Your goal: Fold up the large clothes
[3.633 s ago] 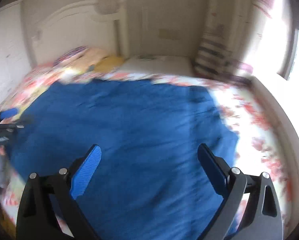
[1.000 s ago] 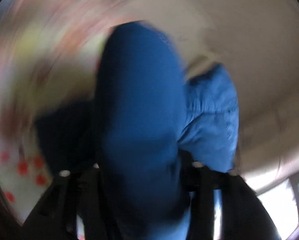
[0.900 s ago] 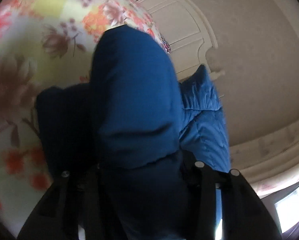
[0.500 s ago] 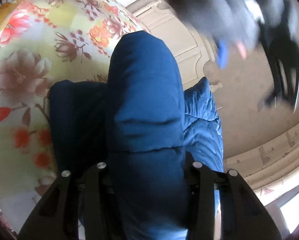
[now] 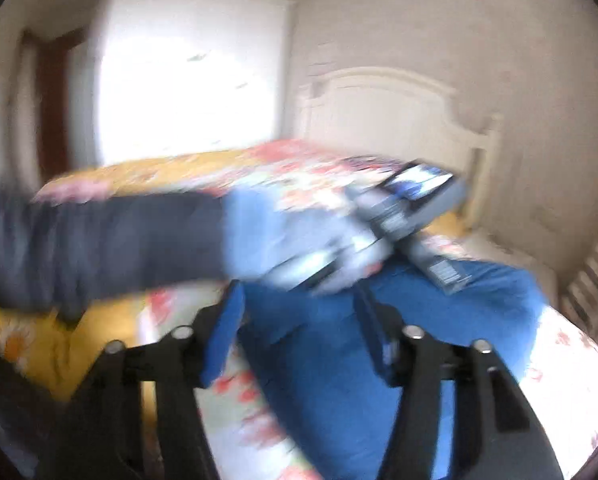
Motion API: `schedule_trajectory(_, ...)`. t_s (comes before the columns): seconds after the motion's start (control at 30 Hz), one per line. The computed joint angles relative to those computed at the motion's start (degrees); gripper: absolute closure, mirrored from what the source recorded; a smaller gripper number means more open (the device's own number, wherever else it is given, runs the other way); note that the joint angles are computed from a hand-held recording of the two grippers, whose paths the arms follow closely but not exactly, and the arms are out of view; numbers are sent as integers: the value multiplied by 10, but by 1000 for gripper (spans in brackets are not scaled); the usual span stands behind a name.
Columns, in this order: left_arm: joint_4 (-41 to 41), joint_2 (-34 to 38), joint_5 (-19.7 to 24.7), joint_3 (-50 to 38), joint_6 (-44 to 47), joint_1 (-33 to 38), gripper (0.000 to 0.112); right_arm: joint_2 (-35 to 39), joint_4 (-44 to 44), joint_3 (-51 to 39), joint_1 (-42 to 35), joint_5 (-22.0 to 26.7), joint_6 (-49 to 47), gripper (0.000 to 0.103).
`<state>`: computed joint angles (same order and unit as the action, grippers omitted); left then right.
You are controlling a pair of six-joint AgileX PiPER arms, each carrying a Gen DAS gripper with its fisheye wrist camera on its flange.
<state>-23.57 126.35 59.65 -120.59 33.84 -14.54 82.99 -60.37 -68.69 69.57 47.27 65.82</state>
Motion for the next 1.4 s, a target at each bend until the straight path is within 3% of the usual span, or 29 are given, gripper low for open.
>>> schedule_trajectory(0.03, 1, 0, -1, -2, -2, 0, 14, 26, 10, -28, -10, 14, -17, 55)
schedule_trajectory(0.17, -25, -26, -27, 45, 25, 13, 14, 160, 118, -93, -44, -12, -129, 54)
schedule_trajectory(0.23, -56, -29, -33, 64, 49, 26, 14, 229, 63, -122, -10, 58, -127, 54)
schedule_trajectory(0.43, -156, -59, -112, 165, 132, 47, 14, 261, 24, -133, 30, 118, -99, 54)
schedule_trajectory(0.57, -217, -55, -114, 182, 167, 67, 14, 265, 30, -133, 27, 112, -98, 54)
schedule_trajectory(0.7, -197, -54, -110, 171, 151, 62, 14, 235, 32, -97, 15, 69, -78, 54)
schedule_trajectory(0.83, -197, -61, -125, 184, 150, 60, 14, 96, 185, -33, -50, -58, -186, 55)
schedule_trajectory(0.93, -216, -66, -135, 198, 167, 64, 14, -33, 146, 27, -85, -45, -159, 56)
schedule_trajectory(1.0, -226, -72, -150, 211, 177, 65, 14, -92, 148, 45, -155, -56, -177, 56)
schedule_trajectory(1.07, -234, -76, -157, 220, 184, 66, 14, -112, 197, 39, -270, -87, -222, 69)
schedule_trajectory(1.13, -240, -77, -158, 223, 187, 69, 14, -78, 291, 0, -384, -121, -329, 79)
schedule_trajectory(1.23, -246, -78, -158, 225, 190, 72, 14, 21, 458, -80, -486, -172, -500, 81)
schedule_trajectory(1.33, -250, -78, -161, 226, 178, 77, 14, 181, 522, -213, -518, -86, -623, 81)
schedule_trajectory(1.4, -245, -70, -158, 218, 159, 82, 14, 254, 570, -274, -520, -65, -648, 83)
